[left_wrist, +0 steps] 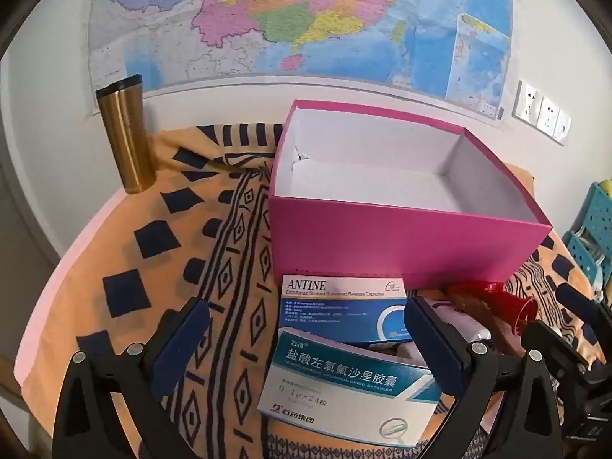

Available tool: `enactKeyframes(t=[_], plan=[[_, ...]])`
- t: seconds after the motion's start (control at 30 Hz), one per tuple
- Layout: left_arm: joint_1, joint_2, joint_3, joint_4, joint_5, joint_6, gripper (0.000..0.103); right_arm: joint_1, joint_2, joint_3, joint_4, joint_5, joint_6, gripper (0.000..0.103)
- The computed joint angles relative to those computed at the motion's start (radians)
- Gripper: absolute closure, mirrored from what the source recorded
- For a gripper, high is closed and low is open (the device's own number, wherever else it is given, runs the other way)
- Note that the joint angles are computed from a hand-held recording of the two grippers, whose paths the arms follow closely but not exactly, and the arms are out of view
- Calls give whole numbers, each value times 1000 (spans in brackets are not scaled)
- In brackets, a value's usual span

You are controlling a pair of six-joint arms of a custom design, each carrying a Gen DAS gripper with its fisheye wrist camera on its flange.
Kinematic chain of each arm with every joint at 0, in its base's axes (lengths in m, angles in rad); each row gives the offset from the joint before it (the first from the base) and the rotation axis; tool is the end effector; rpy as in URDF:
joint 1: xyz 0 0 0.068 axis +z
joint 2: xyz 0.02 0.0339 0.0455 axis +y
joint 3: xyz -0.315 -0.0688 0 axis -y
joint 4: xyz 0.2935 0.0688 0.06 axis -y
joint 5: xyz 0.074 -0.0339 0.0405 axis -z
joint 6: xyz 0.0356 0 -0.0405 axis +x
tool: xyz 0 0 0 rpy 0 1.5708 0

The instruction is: Organize rigid objects

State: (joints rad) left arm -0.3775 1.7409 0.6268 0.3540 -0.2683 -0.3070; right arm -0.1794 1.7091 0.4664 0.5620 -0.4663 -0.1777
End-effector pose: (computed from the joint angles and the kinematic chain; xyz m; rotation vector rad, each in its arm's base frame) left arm 0.3150 -0.1148 0.1124 -0.0519 2.2971 -0.0387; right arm 0.2951 -0.0373 0.1004 -0.2442 2.1723 0.3236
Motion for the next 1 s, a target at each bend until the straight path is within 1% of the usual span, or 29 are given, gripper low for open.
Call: enactKeyframes(t=[0.03, 0.07, 0.1, 0.13, 0.2, 0.3, 0.37, 0.47, 0.5, 0.57, 0.7, 0.9, 1.0], plan=[[-2, 0, 0, -1, -5, 4, 0, 6, -4, 6, -28, 13, -6, 1], [-4, 1, 1, -4, -12, 9, 0, 4, 2, 0, -2, 2, -4, 1], [-6, 2, 3, -9, -14, 14, 0, 3, 1, -1, -4, 0, -3, 1], [-10, 2, 25, -48, -18, 10, 0, 1, -2, -3, -7, -2, -2, 1], [-5, -3, 4, -26, -4, 5, 0, -1, 0, -8, -3, -6, -1, 1], [6, -5, -1, -27, -4, 4, 0, -3, 3, -8, 2, -5, 1, 1], [-12, 2, 5, -31, -30, 4, 0, -5, 3, -12, 3, -6, 1, 1], [-23, -4, -14, 11, -61, 14, 0, -10, 4, 0, -20, -12, -7, 1], [-27, -6, -14, 12, -74, 16, 0, 5, 0, -7, -8, 4, 6, 1], [-33, -10, -16, 17, -94, 17, 0, 4, -4, -6, -10, 0, 1, 1], [-31, -11, -22, 32, -94, 17, 0, 3, -13, -13, -3, -1, -6, 1], [-40, -12, -21, 26, -101, 10, 0, 8, -13, -12, -6, 3, -5, 1], [-51, -14, -19, 19, -126, 7, 0, 11, -13, -16, -1, 6, -5, 1]])
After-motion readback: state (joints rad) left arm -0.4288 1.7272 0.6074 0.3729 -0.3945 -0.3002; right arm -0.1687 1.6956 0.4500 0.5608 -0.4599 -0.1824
